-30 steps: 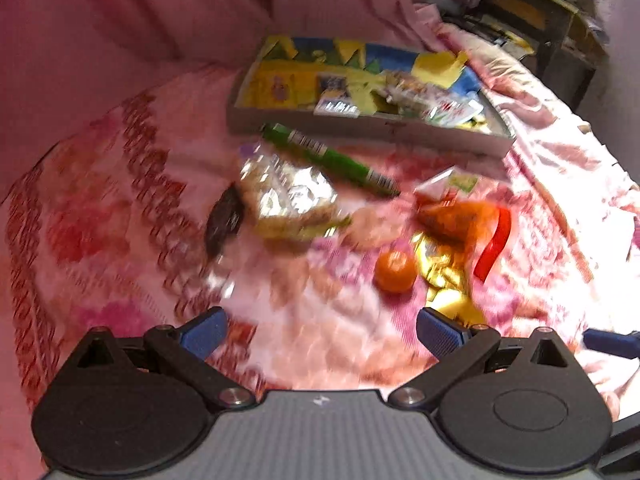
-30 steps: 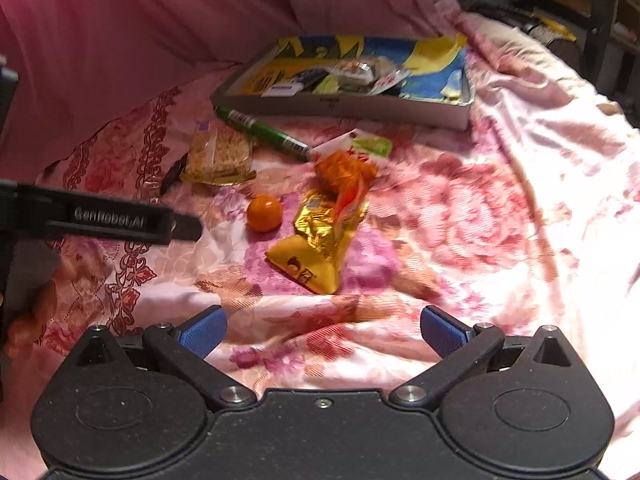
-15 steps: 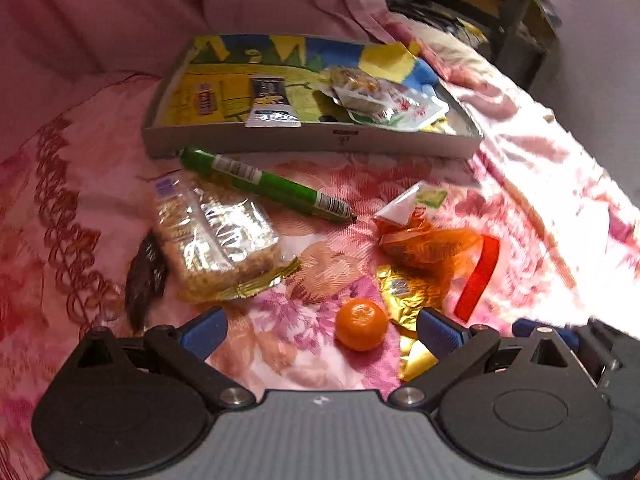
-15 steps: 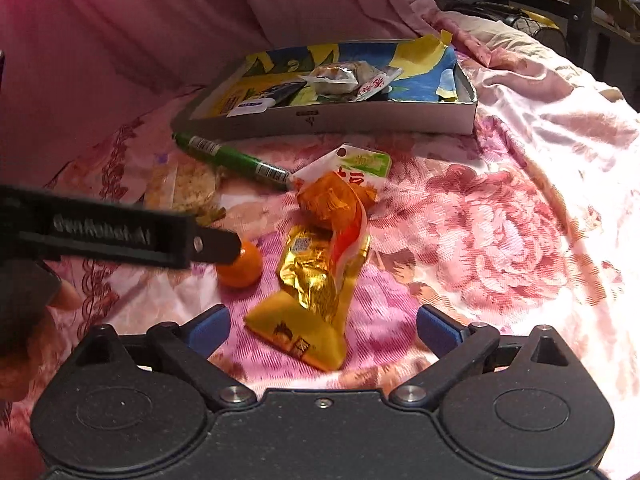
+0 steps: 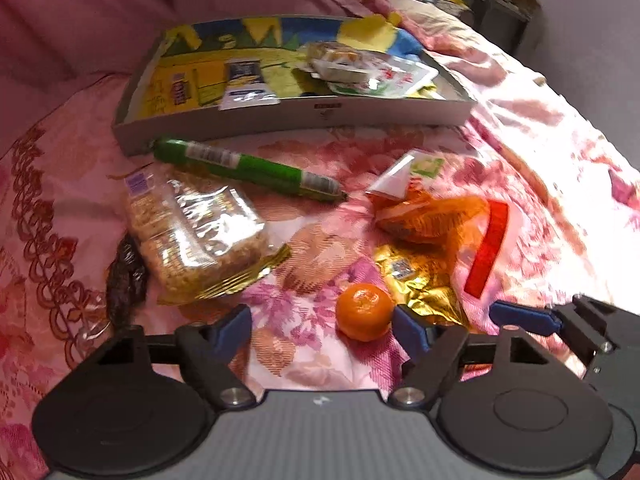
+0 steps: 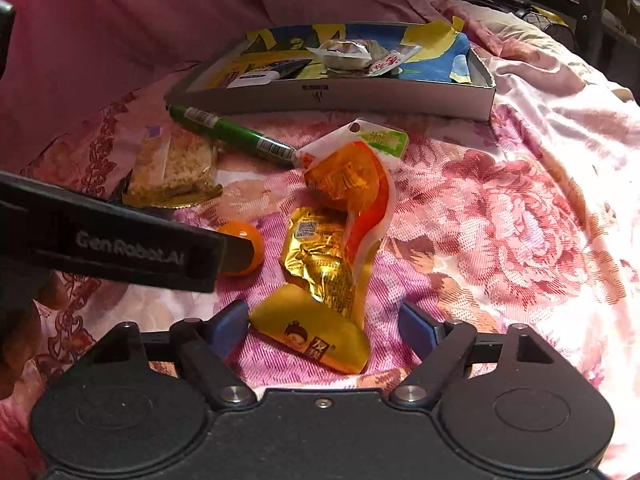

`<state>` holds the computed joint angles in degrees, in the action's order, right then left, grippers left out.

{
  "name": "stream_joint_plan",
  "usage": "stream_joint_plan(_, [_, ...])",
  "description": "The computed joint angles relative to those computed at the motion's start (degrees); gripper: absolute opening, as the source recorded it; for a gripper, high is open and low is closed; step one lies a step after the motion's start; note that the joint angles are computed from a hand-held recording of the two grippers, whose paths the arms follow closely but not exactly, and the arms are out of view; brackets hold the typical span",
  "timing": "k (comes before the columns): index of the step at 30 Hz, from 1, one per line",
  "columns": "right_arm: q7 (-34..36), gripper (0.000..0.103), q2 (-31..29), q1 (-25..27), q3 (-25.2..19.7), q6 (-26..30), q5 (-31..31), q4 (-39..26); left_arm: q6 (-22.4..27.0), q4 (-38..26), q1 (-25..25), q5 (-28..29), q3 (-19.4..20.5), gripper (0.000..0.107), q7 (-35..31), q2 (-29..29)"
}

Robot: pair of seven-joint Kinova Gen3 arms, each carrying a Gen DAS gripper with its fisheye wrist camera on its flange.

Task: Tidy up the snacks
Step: 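Grasp the mandarin orange with left tool while right tool grasps yellow-gold packet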

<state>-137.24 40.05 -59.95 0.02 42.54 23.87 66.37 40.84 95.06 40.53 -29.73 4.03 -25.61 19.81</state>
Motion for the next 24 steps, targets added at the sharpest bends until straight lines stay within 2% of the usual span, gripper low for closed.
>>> stream_joint_plan(5, [-1.2, 0.072, -0.5, -0.7, 0.4, 0.9, 0.5, 0.4, -1.3, 0.4, 1.2, -2.4, -0.1, 0.065, -0.7, 0.0])
stream_joint_plan(9, [-1.2, 0.071, -0.6, -1.0, 0.2, 1.7, 1.1, 0.4, -3.5, 1.3, 0.2, -1.1, 0.3, 0.054, -1.9, -0.3])
stream_joint_plan(15, [-0.7, 0.071, -0.5, -0.9, -0.1, 2.3, 1.4, 0.2, -6.3, 2.7, -0.5, 0.7, -0.3, 0.047, -1.3, -0.9])
stream_joint_plan(18, [-0.7, 0.072, -0.6, -0.8, -0.1, 2.0, 1.5, 0.5, -6.9, 2.8, -1.8, 2.9, 0.6, 0.035, -3.4, -0.9])
stream_joint_plan(24, [-2.2, 0.077, -0.7, -1.4, 0.7, 0.0, 2.6, 1.7, -4.1, 1.2, 0.4, 1.8, -0.5, 0.035, -2.4, -0.2])
